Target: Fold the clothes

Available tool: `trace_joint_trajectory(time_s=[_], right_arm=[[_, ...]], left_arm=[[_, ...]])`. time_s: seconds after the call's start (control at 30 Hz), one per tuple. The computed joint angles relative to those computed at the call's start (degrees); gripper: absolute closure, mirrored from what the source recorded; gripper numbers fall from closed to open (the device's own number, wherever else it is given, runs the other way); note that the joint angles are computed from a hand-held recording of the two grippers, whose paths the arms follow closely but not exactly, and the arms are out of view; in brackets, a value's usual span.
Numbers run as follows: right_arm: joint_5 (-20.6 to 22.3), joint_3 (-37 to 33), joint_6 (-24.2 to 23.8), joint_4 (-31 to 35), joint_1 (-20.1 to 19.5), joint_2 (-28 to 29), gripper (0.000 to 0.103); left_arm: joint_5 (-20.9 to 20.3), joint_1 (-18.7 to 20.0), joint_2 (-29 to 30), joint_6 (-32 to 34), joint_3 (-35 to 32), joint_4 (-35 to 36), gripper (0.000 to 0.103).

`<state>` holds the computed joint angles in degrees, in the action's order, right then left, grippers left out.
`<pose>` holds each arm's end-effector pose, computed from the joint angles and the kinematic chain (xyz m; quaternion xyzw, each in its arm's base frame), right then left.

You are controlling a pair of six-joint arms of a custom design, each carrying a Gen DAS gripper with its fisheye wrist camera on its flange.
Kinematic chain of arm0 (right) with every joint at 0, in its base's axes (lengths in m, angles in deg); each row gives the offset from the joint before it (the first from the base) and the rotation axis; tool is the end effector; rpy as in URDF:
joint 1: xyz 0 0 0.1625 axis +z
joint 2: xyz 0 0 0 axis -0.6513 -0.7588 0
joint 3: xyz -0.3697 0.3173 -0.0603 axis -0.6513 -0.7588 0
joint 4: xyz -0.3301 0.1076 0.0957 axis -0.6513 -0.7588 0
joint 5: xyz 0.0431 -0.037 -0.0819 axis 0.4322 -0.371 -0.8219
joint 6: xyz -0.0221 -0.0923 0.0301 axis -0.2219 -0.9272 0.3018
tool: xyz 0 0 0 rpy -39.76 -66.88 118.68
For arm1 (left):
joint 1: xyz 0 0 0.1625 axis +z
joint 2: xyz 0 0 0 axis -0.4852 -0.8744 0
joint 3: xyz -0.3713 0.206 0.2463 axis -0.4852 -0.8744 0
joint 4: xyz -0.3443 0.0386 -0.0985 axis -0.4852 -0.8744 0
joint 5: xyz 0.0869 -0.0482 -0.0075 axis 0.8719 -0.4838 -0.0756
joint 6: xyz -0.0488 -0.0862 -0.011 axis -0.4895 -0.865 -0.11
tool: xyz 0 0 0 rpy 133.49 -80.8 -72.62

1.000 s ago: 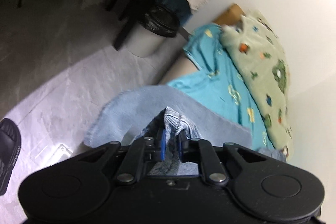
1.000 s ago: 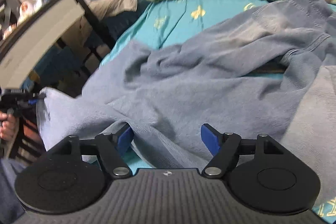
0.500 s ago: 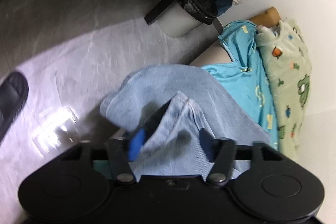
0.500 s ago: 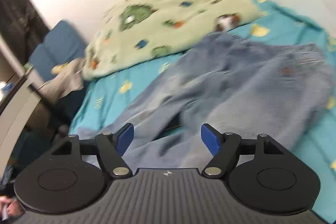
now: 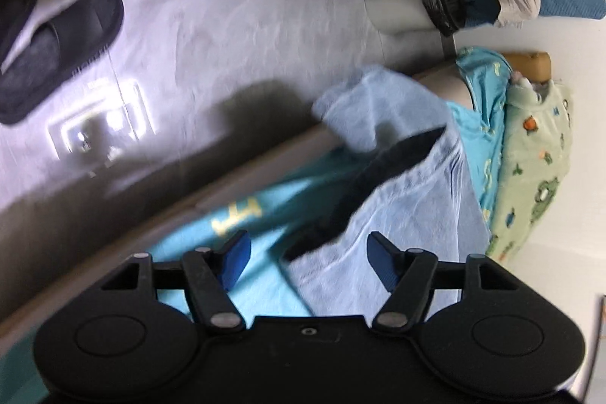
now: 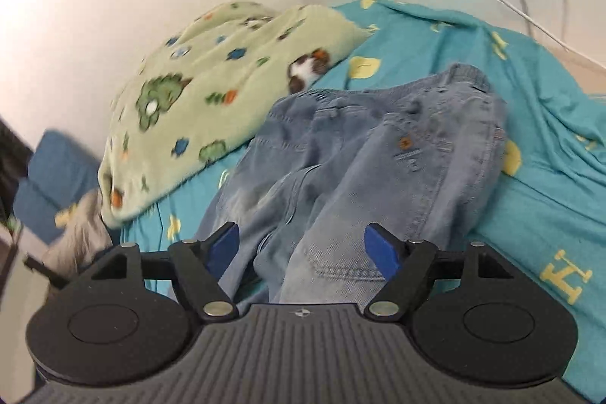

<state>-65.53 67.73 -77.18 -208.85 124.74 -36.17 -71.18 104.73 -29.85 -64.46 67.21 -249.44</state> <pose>0.0281 -0.8987 0.3342 -0.0568 -0.8933 0.4365 0.0905 0.0286 -0.5995 0.3017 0.4711 -0.8014 0.3662 0.0411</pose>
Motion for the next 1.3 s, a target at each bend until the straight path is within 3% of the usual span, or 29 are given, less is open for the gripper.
trace_joint_trajectory(time_s=[0.2, 0.3, 0.33, 0.4, 0.5, 0.63, 0.67, 0.73, 0.77, 0.8, 0.93, 1.0, 1.03, 1.13, 1.17, 1.23, 1.3], right_arm=[[-7.28, -6.84, 3.05, 6.28, -0.85, 2.07, 0.027], [-6.67, -10.85, 7.89, 10.71, -2.17, 3.53, 0.027], [-6.24, -11.99, 9.8, 12.26, -2.57, 3.95, 0.027], [-5.18, -14.6, 12.31, 15.54, -3.17, 5.12, 0.027], [-4.24, -19.13, 13.74, 18.52, -3.53, 7.39, 0.027], [-4.52, -25.85, 10.29, 20.05, -3.28, 10.97, 0.028], [-4.54, -27.68, 9.57, 20.74, -3.31, 11.88, 0.032], [-5.51, -29.79, 9.05, 21.44, -3.25, 12.95, 0.06], [-5.74, -28.84, 8.88, 20.25, -3.24, 12.58, 0.084], [-5.84, -27.1, 8.7, 18.45, -3.26, 11.85, 0.089], [1.91, -13.76, 8.17, 3.9, -3.84, 5.96, 0.098], [3.05, -8.71, 7.89, -1.9, -3.61, 3.52, 0.098], [1.62, -6.99, 8.21, -2.53, -3.48, 2.54, 0.098], [-5.23, -4.37, 10.46, 0.48, -3.25, 0.55, 0.098], [-7.02, -4.38, 13.75, 3.85, -3.71, 0.28, 0.098], [-7.79, -4.08, 21.76, 10.25, -5.24, -0.35, 0.098], [-7.1, -3.56, 24.79, 11.39, -5.93, -0.71, 0.098]], left_arm=[[-8.49, 2.64, 3.49, 2.91, -0.93, -4.53, 0.043], [-10.94, 3.48, 5.02, 4.55, -1.86, -5.94, 0.053], [-10.76, 3.49, 5.31, 5.28, -1.84, -7.1, 0.056], [-10.21, 3.35, 6.07, 7.11, -1.47, -11.37, 0.075], [-9.21, 2.23, 6.79, 12.06, -1.14, -16.85, 0.089], [-3.35, -0.68, 6.44, 15.26, -0.26, -22.22, 0.094], [-1.7, -1.42, 6.15, 15.58, 0.0, -23.08, 0.096], [1.21, -2.74, 5.27, 15.64, 0.7, -24.2, 0.097], [2.33, -3.32, 4.74, 15.47, 1.06, -24.5, 0.097], [2.94, -3.84, 4.29, 15.02, 1.63, -24.81, 0.097], [6.04, -5.89, 2.85, 13.78, 3.48, -24.54, 0.097], [7.12, -6.29, 2.6, 11.61, 4.67, -24.45, 0.097], [7.31, -6.19, 2.46, 10.53, 5.3, -24.64, 0.097], [7.37, -5.61, 1.84, 8.09, 6.88, -23.77, 0.097], [7.38, -5.4, 1.57, 7.32, 7.32, -23.07, 0.097], [7.02, -4.79, 1.17, 5.46, 7.82, -21.06, 0.096], [7.43, -4.65, 1.45, 4.76, 8.01, -20.89, 0.096]])
